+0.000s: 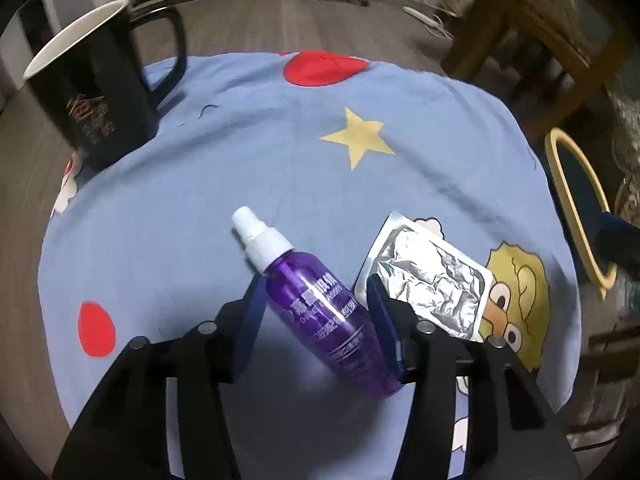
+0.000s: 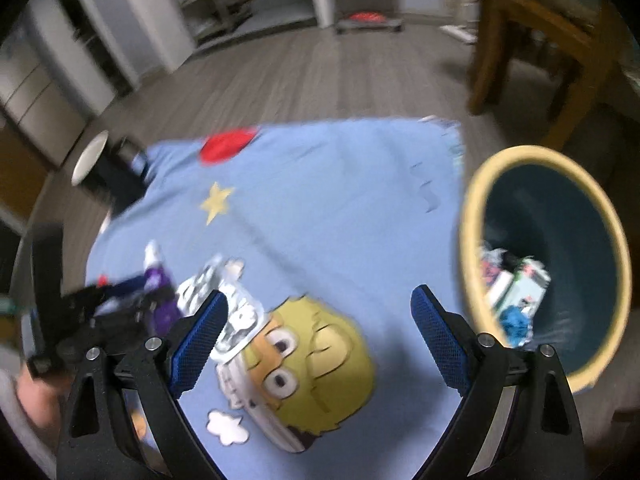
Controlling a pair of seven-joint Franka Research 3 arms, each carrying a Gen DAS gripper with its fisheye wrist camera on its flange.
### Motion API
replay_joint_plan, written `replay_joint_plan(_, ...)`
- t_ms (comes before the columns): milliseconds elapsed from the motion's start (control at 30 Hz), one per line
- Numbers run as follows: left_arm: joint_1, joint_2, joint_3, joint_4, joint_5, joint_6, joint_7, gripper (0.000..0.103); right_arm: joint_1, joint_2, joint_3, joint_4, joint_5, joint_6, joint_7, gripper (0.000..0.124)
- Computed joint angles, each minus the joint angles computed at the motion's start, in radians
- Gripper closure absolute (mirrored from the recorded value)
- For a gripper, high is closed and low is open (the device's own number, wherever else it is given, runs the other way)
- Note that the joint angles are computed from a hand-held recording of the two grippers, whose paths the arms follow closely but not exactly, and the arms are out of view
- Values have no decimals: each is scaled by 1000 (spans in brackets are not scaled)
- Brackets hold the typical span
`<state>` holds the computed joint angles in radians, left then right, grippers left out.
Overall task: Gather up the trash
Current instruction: 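Grasp the purple spray bottle with the left gripper while the right gripper grasps the foil blister pack, then carry the spray bottle and foil pack over the bin with both grippers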
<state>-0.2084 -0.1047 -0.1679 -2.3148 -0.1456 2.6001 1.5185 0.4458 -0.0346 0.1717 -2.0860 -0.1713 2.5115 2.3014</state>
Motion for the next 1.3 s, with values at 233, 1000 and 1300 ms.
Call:
replay_joint_plan(233,17,1,10,22,18,-40,68,64,50,114,9,92,80,-37,-261,32)
replay_joint_plan(1000,61,15,20,28,-58,-97,178,70,124,280,-41,216,134,-24,-434,54)
replay_joint_plan(1300,32,-22,8,25,-12,-56,166,71,108,168,-47,153,105,-24,-335,54)
